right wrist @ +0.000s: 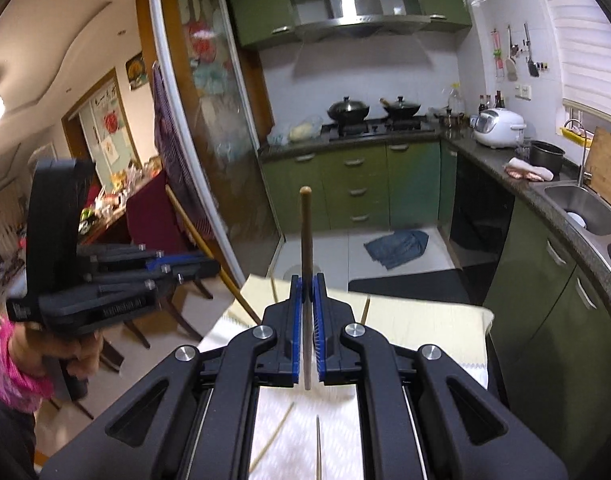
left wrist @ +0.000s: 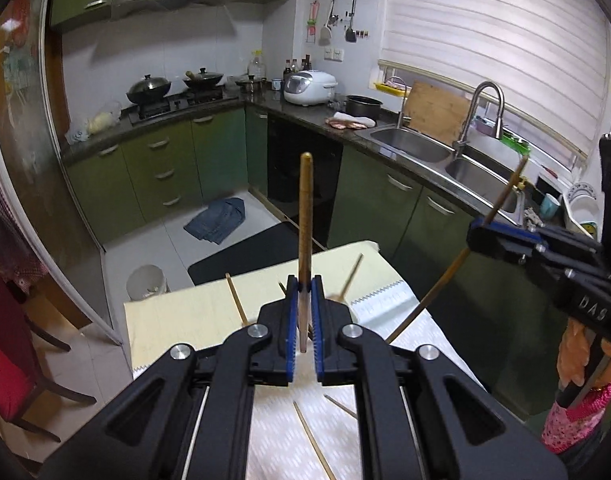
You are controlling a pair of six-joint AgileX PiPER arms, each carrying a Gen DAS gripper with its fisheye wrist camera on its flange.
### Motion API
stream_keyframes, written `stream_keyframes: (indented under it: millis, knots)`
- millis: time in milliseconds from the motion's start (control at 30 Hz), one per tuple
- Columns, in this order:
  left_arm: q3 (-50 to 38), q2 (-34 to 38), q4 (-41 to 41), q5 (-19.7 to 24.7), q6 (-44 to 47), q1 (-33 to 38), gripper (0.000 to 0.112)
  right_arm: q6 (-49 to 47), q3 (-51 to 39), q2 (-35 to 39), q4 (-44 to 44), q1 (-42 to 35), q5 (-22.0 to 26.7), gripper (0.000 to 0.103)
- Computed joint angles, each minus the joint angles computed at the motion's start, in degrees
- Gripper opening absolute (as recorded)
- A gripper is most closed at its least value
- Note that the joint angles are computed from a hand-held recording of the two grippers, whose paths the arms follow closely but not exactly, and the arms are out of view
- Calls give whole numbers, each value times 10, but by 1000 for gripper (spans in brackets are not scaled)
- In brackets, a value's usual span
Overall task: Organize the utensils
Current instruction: 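Lift both chopsticks upright over the caddy and release them inside, then lower both open tools toward the last two chopsticks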
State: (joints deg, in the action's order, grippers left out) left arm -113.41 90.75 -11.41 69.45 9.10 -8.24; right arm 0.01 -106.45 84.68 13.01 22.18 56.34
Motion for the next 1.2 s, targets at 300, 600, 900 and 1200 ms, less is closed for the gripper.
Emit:
stream_keyframes:
  millis: [300, 600, 900, 1200]
  knots:
    - [-2, 64, 18, -42, -4, 3, 6, 17, -82, 114, -20, 0, -40, 6]
    - [109, 77, 21, -96, 11, 3, 7, 14, -9, 173, -34, 7, -106, 6]
    - [186, 45, 33, -149, -2, -2, 36, 19, 64, 170, -55, 24, -163, 23]
    - [258, -57, 27, -155, -3, -2, 46, 31, 209, 20, -75, 41, -205, 38]
